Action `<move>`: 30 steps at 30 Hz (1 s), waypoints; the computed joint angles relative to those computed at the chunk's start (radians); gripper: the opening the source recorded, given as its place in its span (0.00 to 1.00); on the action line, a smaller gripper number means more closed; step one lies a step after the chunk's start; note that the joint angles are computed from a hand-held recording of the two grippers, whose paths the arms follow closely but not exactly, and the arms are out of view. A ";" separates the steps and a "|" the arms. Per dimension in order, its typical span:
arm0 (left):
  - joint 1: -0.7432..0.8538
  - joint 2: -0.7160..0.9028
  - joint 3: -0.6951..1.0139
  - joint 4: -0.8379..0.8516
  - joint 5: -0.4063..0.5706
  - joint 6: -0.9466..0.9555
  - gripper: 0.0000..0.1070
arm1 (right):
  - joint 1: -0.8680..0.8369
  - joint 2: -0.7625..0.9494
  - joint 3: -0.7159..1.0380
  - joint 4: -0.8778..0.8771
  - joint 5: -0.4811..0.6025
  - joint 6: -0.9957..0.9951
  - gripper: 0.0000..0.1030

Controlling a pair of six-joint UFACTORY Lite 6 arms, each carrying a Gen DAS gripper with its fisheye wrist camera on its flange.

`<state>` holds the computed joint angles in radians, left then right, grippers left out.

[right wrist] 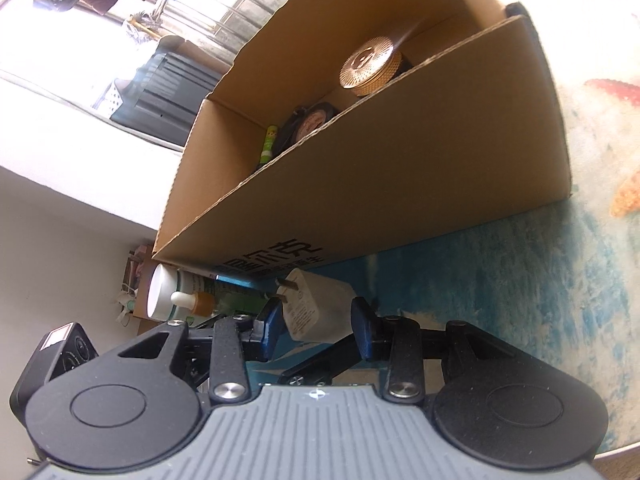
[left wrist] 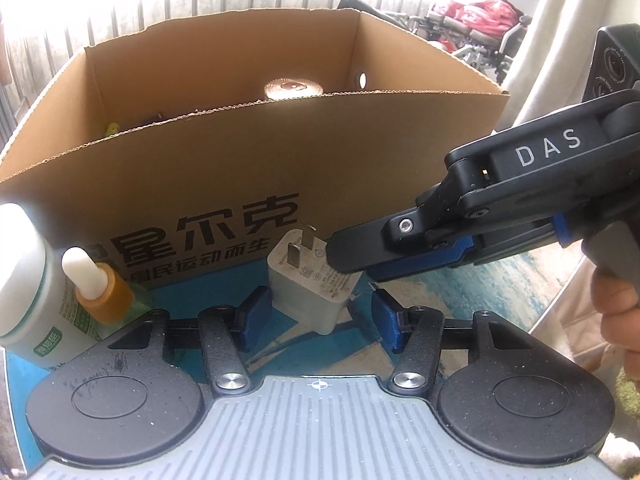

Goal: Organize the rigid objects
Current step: 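Close the right gripper on the white plug charger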

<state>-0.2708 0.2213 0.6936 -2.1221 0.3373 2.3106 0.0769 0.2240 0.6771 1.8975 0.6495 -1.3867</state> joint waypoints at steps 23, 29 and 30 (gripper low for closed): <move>-0.018 0.026 0.045 0.048 -0.065 -0.079 0.42 | 0.024 0.106 0.071 0.051 0.015 -0.067 0.39; -0.015 -0.020 0.016 0.072 -0.061 -0.096 0.42 | 0.028 0.053 0.032 0.058 0.012 -0.068 0.39; -0.013 -0.034 0.009 0.089 -0.062 -0.113 0.42 | 0.030 0.039 0.023 0.057 0.009 -0.066 0.39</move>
